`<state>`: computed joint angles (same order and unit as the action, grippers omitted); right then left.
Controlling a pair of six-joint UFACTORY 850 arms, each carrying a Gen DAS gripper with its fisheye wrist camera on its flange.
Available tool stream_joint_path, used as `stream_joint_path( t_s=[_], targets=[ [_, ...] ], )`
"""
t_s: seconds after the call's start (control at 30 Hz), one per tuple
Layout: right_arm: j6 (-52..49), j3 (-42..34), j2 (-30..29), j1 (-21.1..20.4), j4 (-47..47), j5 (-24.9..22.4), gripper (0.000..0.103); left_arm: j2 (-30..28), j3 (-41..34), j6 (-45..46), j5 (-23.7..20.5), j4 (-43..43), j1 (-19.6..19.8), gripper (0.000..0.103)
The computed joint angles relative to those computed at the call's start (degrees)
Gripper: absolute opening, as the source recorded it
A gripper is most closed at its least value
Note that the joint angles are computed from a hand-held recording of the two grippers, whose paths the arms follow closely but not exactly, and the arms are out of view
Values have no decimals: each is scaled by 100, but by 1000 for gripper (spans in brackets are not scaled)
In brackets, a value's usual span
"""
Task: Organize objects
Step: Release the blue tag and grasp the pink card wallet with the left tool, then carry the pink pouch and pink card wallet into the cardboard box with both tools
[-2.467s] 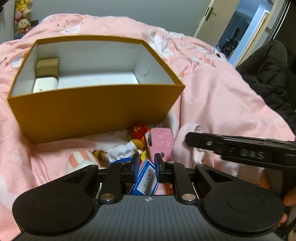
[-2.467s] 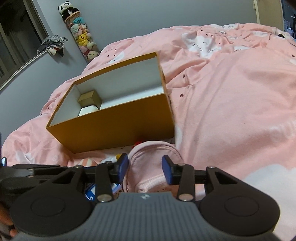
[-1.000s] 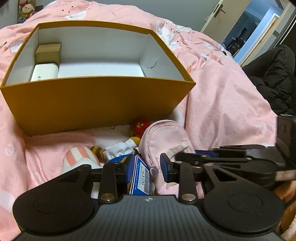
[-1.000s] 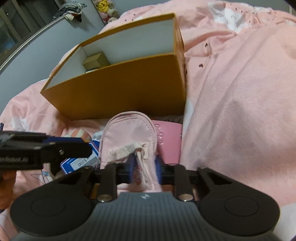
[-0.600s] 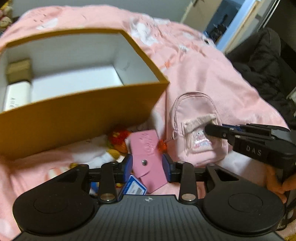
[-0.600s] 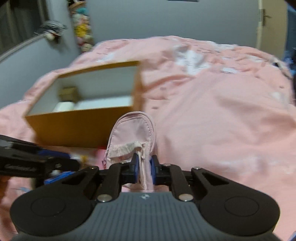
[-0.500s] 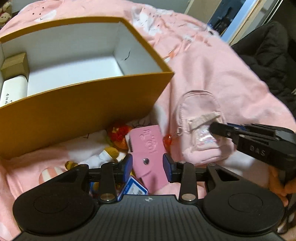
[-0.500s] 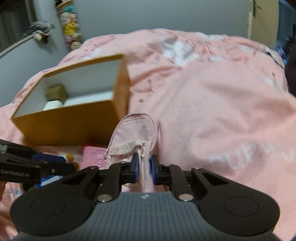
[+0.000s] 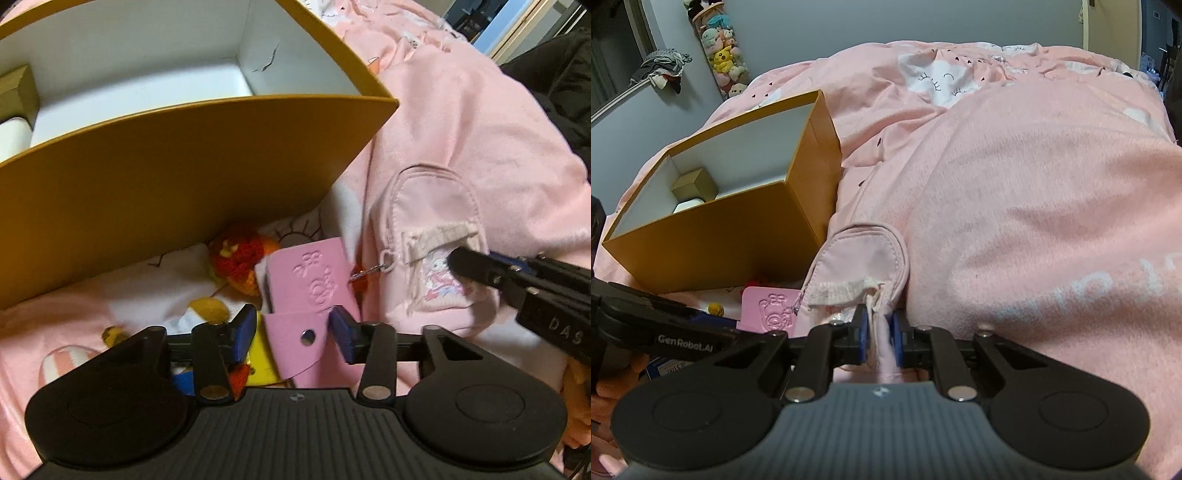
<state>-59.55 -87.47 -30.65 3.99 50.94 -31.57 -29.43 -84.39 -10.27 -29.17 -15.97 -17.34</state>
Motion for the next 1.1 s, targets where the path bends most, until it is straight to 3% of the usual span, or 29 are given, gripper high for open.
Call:
stream_joint_path(
  t_s=[0.3, 0.43, 0.63, 0.77, 0.97, 1.1],
  targets=[
    [-87, 117, 88, 31, 39, 136, 14, 359, 494, -145, 590, -3, -42, 37],
    [-251, 273, 263, 68, 143, 267, 14, 753, 861, -510, 925, 448, -115, 36],
    [-736, 623, 672, 199, 328, 658, 14, 1372, 1431, -227, 1394, 130, -75, 35],
    [-1017, 713, 890, 233, 514, 720, 14, 1633, 1587, 424, 1581, -596, -5, 20],
    [-1253, 620, 1033, 306, 687, 629, 14, 1939, 1737, 552, 1690, -781, 144, 19],
    [-887, 324, 925, 279, 682, 79, 14, 2165, 1910, 342, 1979, -711, 225, 19]
  ],
)
